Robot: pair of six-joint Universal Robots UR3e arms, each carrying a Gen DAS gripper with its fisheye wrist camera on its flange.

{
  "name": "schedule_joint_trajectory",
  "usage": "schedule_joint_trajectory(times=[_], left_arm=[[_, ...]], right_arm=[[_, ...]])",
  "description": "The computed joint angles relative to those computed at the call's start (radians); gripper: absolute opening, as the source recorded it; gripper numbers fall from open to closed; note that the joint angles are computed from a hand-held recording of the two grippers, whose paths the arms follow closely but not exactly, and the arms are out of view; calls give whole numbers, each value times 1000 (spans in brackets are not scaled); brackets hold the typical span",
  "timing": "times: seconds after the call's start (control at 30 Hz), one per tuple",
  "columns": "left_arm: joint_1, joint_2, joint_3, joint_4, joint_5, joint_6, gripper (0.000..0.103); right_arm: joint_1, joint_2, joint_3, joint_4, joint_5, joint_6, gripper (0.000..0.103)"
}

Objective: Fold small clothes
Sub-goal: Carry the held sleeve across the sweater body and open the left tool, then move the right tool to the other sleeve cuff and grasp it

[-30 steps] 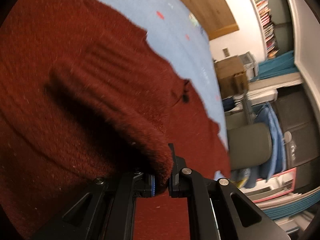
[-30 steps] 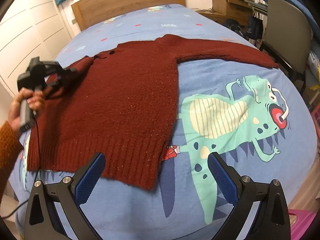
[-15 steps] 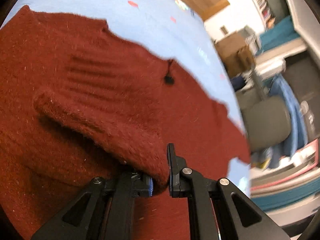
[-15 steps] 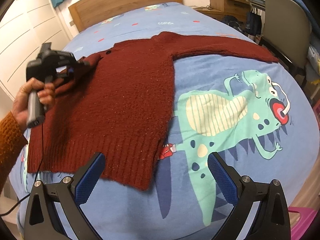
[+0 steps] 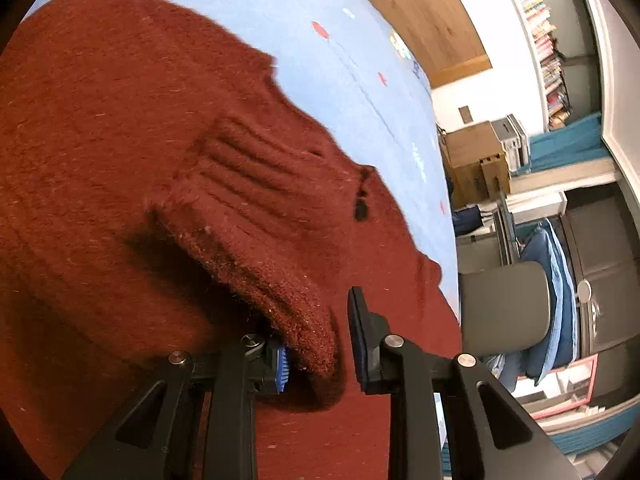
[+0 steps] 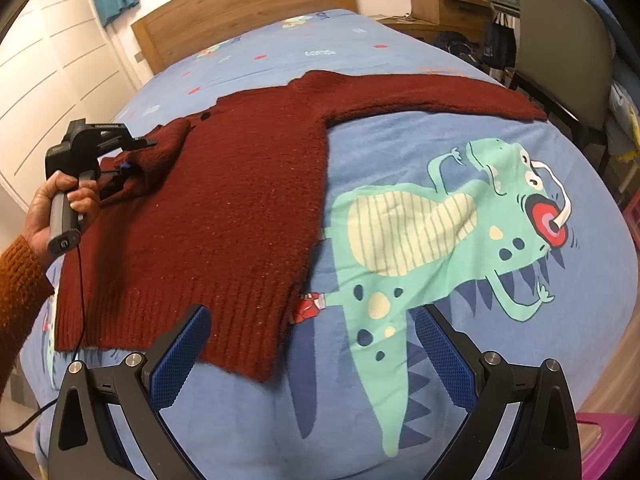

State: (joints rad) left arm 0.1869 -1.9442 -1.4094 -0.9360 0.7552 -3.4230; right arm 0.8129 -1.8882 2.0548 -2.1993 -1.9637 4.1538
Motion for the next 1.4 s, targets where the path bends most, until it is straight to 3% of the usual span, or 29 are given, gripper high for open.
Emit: schedule_joint_trajectory(times=[0.07, 0.23, 0.4, 0.57, 0.8, 1.0, 1.4], left_arm=[[-68, -41, 65, 11, 19, -19, 21], [-214, -94, 253, -164, 159, 130, 28], [-316, -122, 356, -218, 272, 224, 29], [-295, -51, 248, -98, 292, 190, 34], [-384, -105, 242, -90, 464, 157, 34], [-452, -95, 191, 11, 474, 150, 41], [-435, 46, -26, 120, 566, 208, 54]], right_arm=[[-15, -24, 25, -7, 6, -4, 102], [-50, -77, 73, -26, 14, -27, 102], [-83, -128, 119, -41, 29, -40, 102], [-107, -185, 156, -39, 29, -52, 102], [-180, -295, 217, -12, 40, -79, 102], [-295, -404, 262, 17, 66, -165, 102], [-730, -542, 381, -32, 304, -453, 102]])
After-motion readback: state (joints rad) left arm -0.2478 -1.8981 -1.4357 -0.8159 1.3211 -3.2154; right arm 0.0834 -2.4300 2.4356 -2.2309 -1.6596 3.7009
